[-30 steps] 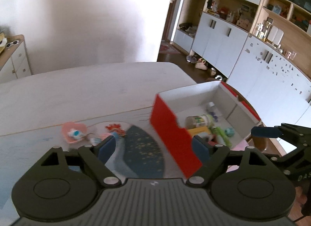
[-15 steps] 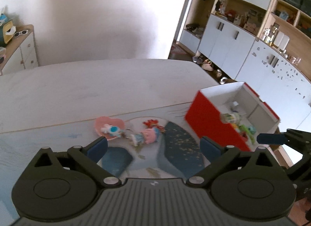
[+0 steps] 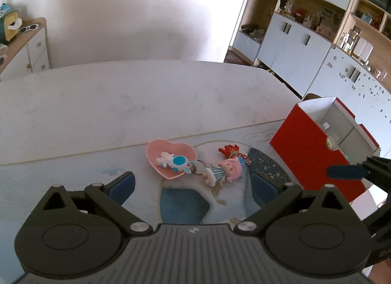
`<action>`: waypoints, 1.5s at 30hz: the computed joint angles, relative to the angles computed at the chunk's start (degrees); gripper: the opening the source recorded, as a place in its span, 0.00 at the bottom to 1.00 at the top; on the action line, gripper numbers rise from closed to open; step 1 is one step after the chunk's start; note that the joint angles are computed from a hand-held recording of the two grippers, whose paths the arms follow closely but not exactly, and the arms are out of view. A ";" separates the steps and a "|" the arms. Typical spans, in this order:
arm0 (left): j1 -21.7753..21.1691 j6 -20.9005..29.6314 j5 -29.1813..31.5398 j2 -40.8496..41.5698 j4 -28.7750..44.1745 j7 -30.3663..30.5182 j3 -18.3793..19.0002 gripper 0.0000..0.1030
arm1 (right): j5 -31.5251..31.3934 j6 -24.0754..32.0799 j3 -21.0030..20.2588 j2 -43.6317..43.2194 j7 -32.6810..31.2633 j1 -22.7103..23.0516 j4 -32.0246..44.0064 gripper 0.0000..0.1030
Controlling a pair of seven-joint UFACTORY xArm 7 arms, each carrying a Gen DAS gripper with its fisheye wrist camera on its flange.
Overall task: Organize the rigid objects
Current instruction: 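Withdraw both tools from the box back toward the pile, then grasp the white-blue astronaut keychain with the left tool while the right tool grasps the pink doll keychain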
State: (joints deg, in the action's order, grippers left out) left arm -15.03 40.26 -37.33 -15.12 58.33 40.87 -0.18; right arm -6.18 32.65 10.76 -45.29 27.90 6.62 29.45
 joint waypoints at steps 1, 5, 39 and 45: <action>-0.08 -0.54 -0.01 0.57 0.06 0.47 -0.06 0.99 | -0.36 -0.92 0.22 1.18 0.09 -0.45 0.09 0.95; -0.15 -2.84 -0.54 2.83 0.48 2.33 -0.47 0.99 | -1.78 -3.27 0.79 5.55 0.30 -1.53 0.80 0.91; 3.35 -1.53 -2.49 18.20 11.09 11.18 -6.27 0.73 | -7.31 -10.93 0.45 20.18 1.34 -3.64 4.65 0.65; 4.04 -2.24 -0.94 19.26 11.80 8.96 -6.81 0.73 | -9.95 -11.12 1.03 21.55 2.91 -4.80 5.12 0.63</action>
